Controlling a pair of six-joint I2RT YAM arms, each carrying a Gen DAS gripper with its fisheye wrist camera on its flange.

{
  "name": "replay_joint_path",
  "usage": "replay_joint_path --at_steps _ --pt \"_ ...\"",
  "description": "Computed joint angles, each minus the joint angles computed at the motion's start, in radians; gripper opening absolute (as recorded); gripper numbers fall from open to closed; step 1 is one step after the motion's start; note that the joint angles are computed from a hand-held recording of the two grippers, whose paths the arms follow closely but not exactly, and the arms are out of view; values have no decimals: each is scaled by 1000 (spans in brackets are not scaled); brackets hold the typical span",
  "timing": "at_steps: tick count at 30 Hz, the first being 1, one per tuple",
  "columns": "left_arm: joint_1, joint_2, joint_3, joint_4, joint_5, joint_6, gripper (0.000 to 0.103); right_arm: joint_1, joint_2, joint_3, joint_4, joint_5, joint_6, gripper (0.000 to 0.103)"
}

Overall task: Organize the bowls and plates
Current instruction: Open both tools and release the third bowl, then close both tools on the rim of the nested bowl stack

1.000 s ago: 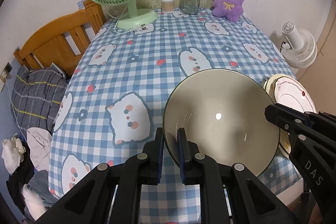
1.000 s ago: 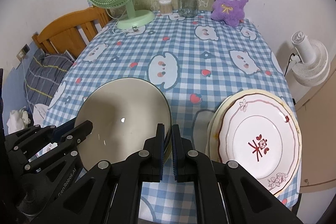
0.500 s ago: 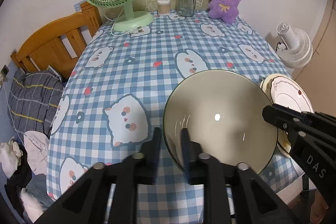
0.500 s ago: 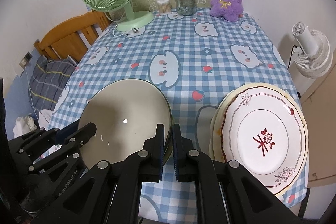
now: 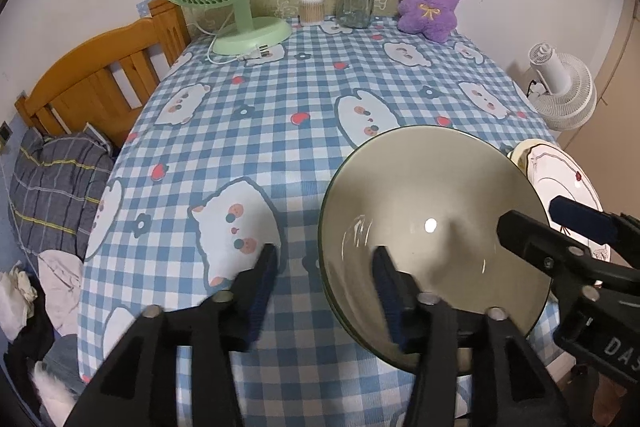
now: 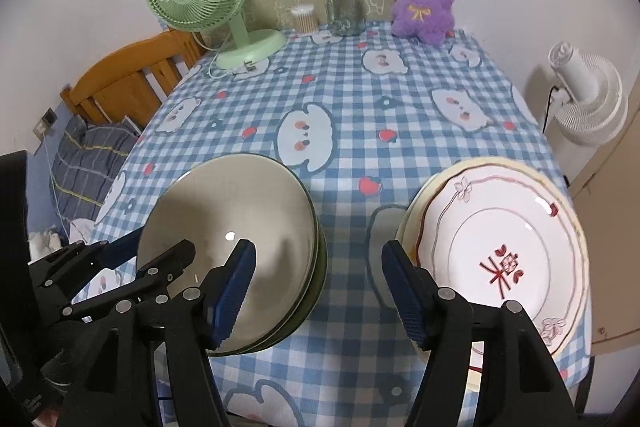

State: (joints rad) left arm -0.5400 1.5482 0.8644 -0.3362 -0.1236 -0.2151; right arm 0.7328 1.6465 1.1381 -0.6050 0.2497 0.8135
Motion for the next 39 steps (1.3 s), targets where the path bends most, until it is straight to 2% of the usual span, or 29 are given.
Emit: replay_joint_path --at_steps 6,8,10,18,22,39 --pt "-21 -8 -25 48 -11 6 66 -3 23 -19 40 20 -19 69" --pt "-32 -11 -39 73 -29 4 72 -8 23 -35 68 11 -26 69" --pt "-36 -6 -43 87 -34 -2 73 -17 32 -38 81 -5 -25 69" --pt "-4 53 -25 103 7 -13 75 -38 55 -73 159 -33 -29 69" --pt "-11 52 -45 140 -10 -15 76 -50 69 -87 198 -58 -21 69" --pt "14 91 -54 195 53 -27 76 -42 112 -70 202 -17 12 69"
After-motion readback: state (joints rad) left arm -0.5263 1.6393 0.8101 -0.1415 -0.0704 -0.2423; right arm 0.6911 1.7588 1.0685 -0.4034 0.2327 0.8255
